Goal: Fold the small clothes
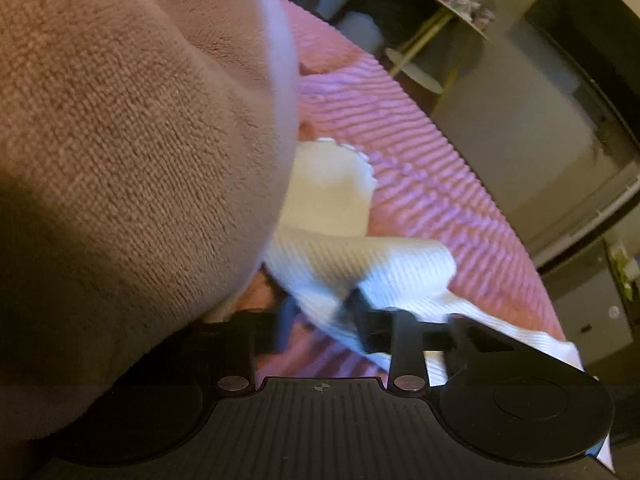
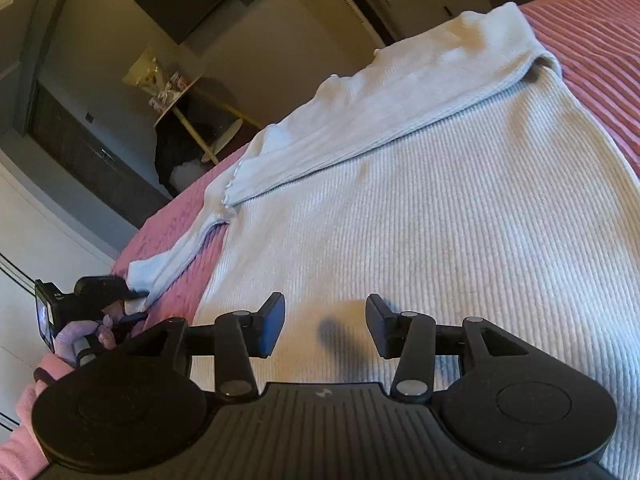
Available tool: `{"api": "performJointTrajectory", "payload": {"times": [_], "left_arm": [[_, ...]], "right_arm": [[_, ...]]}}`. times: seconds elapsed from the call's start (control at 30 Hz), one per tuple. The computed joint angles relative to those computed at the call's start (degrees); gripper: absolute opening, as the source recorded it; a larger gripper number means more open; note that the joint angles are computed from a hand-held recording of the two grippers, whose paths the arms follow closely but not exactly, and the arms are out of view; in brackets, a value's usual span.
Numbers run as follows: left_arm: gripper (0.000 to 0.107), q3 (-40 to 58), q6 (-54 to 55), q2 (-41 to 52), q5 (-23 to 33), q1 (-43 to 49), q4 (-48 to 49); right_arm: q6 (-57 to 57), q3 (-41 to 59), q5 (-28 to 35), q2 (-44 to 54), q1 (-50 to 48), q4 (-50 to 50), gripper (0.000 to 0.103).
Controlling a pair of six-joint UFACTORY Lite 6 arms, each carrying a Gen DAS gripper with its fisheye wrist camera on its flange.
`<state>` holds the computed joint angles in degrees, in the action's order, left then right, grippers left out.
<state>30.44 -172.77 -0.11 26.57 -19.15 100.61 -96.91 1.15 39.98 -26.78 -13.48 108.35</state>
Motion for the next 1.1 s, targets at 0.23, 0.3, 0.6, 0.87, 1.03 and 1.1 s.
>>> {"api": "performJointTrajectory", "payload": {"times": [0.23,0.3,0.6,0.87,1.03,1.1], "left_arm": [[0.01,5.68,15.4,1.21,10.29,-8.99,-16.31],[0.01,8.93,21.51,2.05,15.84,-12.99,-18.24],[0.009,31.7,44.47,14.78,25.91,-28.95,-13.26],[0.029,55.11,65.4,38.64,17.46,-40.74,-15.73],[0.058,39.12,42.71,30.67,19.21,-44.6,-11.24],[0.065,33.98,38.41,27.65,21.95,-45.72,-14.13]], "right_arm": [[-0.06,0.0,1.88,1.31,-1.64,-1.03,0.044],[0.49,-0.04,2.47,1.4,-2.37,-1.82,0.044],[0.77,-0.93,5.32,1.52,-6.04,-2.82,0.044],[3.63,-1.06,9.94,1.33,-15.96,-10.9,0.044],[-1.5,0.59,12.29,3.52,-24.05,-14.28,0.048],[-5.01,1.75,9.67,4.55,-21.65,-10.83,0.048]]}}
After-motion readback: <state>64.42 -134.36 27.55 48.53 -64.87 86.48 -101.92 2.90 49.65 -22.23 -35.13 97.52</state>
